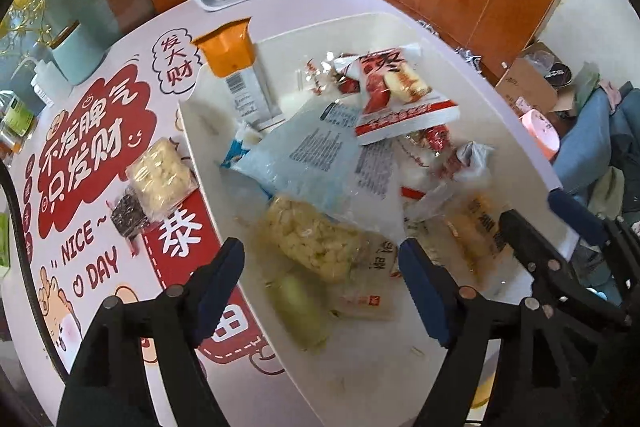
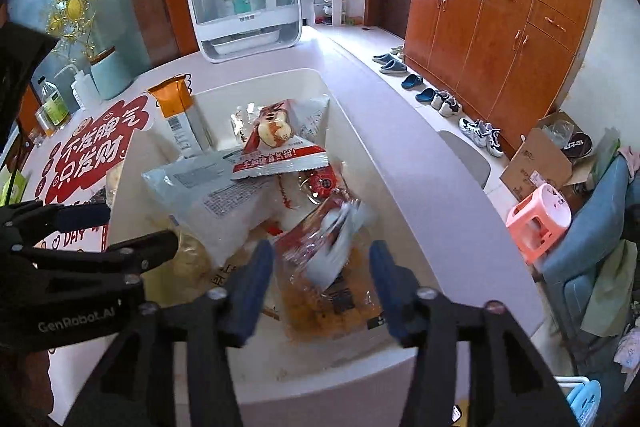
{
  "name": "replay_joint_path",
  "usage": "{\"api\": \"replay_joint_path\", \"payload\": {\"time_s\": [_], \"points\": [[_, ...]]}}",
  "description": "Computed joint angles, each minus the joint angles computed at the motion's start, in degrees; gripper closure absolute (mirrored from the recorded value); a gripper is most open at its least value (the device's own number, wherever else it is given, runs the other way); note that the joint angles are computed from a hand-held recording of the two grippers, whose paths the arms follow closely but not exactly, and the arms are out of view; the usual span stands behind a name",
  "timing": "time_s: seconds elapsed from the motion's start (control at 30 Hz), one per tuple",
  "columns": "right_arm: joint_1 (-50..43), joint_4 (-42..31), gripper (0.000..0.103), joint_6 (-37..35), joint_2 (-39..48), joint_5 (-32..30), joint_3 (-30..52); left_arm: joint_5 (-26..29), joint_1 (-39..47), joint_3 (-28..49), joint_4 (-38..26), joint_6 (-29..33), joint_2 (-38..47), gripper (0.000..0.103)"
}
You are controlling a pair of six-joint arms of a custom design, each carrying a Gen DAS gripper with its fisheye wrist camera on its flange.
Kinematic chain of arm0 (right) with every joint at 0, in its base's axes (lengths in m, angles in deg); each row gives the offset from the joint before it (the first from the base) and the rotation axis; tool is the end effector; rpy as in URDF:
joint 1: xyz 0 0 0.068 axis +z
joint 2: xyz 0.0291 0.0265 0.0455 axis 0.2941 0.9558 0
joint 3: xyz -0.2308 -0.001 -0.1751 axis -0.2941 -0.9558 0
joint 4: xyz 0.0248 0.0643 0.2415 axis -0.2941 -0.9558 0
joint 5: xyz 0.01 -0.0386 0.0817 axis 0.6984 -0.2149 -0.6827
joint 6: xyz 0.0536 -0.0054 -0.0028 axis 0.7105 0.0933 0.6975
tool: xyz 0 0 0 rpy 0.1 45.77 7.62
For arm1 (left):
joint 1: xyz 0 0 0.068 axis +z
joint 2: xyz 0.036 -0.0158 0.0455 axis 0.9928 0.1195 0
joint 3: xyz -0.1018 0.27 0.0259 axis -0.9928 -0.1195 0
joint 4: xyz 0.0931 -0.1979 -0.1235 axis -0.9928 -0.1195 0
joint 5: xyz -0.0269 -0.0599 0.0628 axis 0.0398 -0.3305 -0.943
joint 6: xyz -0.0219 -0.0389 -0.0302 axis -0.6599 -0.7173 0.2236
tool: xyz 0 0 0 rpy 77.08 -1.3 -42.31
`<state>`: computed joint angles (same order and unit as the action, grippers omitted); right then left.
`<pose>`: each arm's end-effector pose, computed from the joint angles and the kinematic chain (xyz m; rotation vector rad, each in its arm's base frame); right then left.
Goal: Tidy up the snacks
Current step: 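Carry both packs over the white tray and open both tools to drop them, then withdraw both tools from the tray toward the last snacks on the table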
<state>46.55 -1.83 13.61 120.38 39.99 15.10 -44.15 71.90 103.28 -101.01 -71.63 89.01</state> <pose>0.2378 0.1183 0.2311 0.1759 2.4953 -0.0943 0.3085 -0.0637 0.2246 0.4065 2.7169 -0.1174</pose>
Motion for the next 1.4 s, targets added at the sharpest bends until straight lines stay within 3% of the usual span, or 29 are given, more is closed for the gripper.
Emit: {"api": "replay_joint_path", "payload": {"time_s": [0.33,0.7,1.07,1.4], "points": [[-0.3,-0.4,0.044,0.3,1.2,-2.4,0.7,0.0,2.2,-0.8,-0.4,1.0,-1.4,0.024],[5.1,-4.0,0.044,5.7,3.5,-0.3,4.6,2.8,8.7,-2.8,-2.3,7.0,-6.6,0.024],[14.9,-11.5,0.044,11.7,10.8,4.2,17.1,9.6,25.5,-1.8,-6.9,19.1,-10.6,0.024],[22.6,-16.0,0.044,14.7,21.7,6.3,31.2,13.7,41.7,4.0,-8.6,31.4,-6.1,0.024]]}}
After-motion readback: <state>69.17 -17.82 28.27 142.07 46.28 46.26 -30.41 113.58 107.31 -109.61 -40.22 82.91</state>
